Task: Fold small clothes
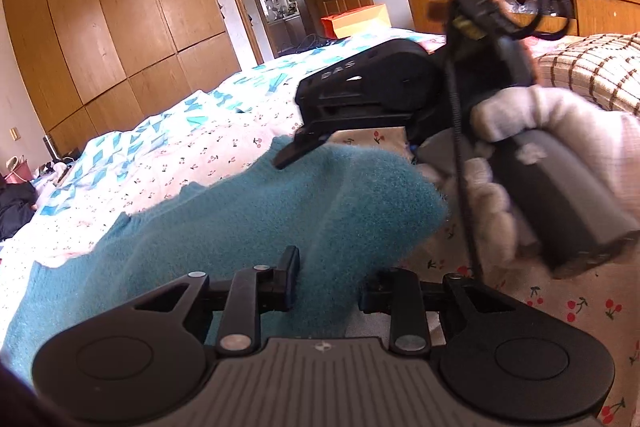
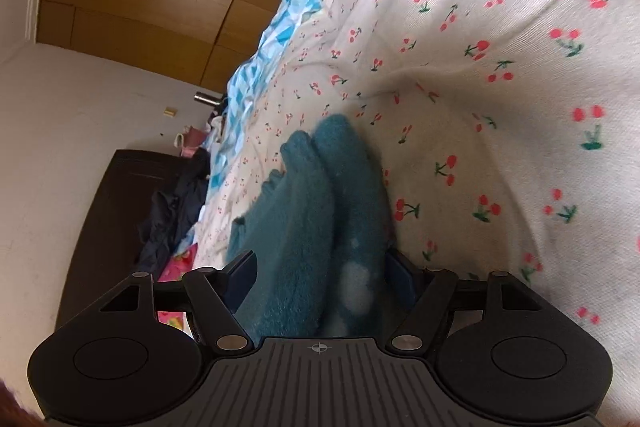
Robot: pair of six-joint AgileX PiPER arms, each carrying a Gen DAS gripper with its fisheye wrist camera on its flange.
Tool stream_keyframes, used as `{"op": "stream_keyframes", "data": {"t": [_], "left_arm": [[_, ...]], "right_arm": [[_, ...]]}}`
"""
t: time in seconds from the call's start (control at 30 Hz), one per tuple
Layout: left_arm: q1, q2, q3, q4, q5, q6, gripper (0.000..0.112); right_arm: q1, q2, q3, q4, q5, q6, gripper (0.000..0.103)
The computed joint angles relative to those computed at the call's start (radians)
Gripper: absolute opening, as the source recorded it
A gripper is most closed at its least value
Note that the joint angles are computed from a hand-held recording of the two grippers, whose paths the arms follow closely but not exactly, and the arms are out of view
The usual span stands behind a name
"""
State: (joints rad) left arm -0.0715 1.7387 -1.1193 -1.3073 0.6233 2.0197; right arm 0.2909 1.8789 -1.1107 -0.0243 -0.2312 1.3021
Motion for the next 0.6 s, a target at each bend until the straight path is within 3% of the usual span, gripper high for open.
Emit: {"op": "stream_keyframes", "data": {"t": [0.1,0.17,0.33,0.5,0.6], "left_arm": [[-0.002,0.000,-0.001,0.016,-0.003,-0.010,0.035],[-0.005,-0.003,-0.005,0.040,-0.004,-0.034,0.035],[-0.015,-0.006,-0.011,0.058,-0.015,-0.061,0.034],[0.008,0.001,-0.045,0.068,0.033,-0.141,0.031],[0.046,0.014,-0.089,0.090,0.109,-0.227,0.030]], "right_arm": [[-0.013,0.053,-0.038,-0.086,-0.026,0.088,0.061],[-0.011,0.055,-0.048,-0.059,0.010,0.061,0.034],[-0.016,0.037,0.024,-0.084,-0.079,0.112,0.028],[0.017,0.008,0.024,0.109,-0.078,-0.065,0.025],[0.052,-0.019,0.025,0.296,-0.090,-0.230,0.025]]}}
